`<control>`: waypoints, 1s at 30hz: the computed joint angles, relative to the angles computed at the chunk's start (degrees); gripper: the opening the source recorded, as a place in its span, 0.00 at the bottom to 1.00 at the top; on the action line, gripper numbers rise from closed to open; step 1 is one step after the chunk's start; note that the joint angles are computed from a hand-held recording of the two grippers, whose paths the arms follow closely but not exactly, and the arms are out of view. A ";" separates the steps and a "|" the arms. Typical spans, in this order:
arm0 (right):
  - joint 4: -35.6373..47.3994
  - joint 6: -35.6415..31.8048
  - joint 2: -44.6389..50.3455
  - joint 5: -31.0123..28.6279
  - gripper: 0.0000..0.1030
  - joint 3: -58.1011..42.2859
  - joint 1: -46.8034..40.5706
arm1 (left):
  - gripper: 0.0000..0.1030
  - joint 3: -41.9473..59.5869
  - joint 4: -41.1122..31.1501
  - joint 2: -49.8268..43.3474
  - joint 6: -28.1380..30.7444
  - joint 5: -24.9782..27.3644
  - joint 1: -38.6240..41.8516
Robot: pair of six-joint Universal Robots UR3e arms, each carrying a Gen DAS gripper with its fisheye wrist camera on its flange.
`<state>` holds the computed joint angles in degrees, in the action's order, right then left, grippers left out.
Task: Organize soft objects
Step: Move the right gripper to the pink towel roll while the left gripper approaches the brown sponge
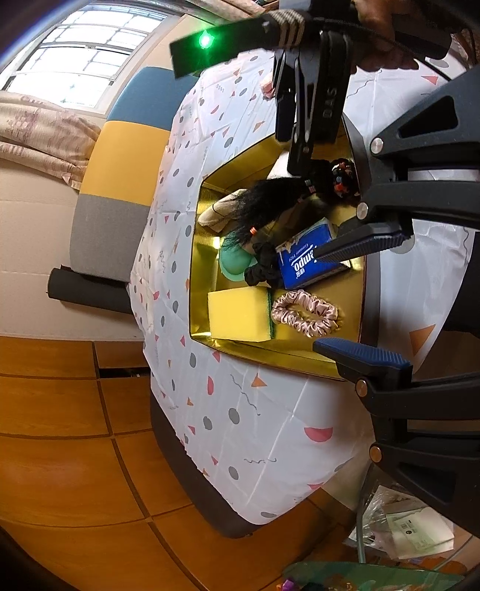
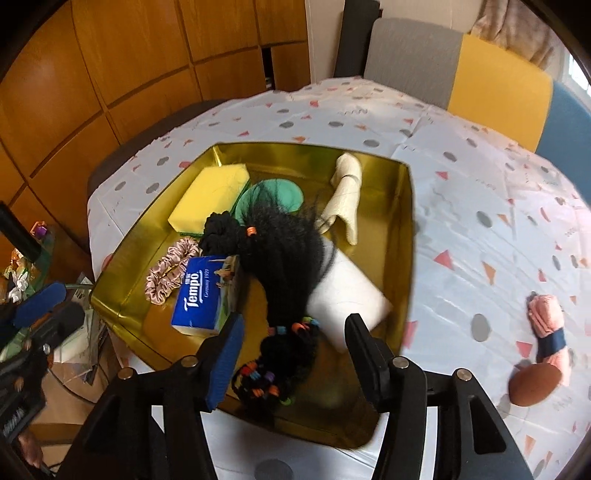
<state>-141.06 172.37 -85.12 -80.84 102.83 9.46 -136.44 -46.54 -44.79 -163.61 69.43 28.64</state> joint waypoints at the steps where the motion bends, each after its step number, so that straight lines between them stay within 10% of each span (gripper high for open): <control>1: -1.05 -0.23 -1.25 -0.35 0.56 1.45 -0.40 | 0.41 0.11 0.58 -0.39 -0.32 0.45 -0.64; 15: -0.39 -10.78 -19.50 0.76 0.62 15.73 -19.35 | 0.41 0.76 5.37 -4.45 -2.98 5.05 -7.69; 30: -2.02 -19.10 -31.08 9.29 0.64 30.01 -60.13 | 0.41 3.25 10.05 -10.36 -5.99 10.64 -17.30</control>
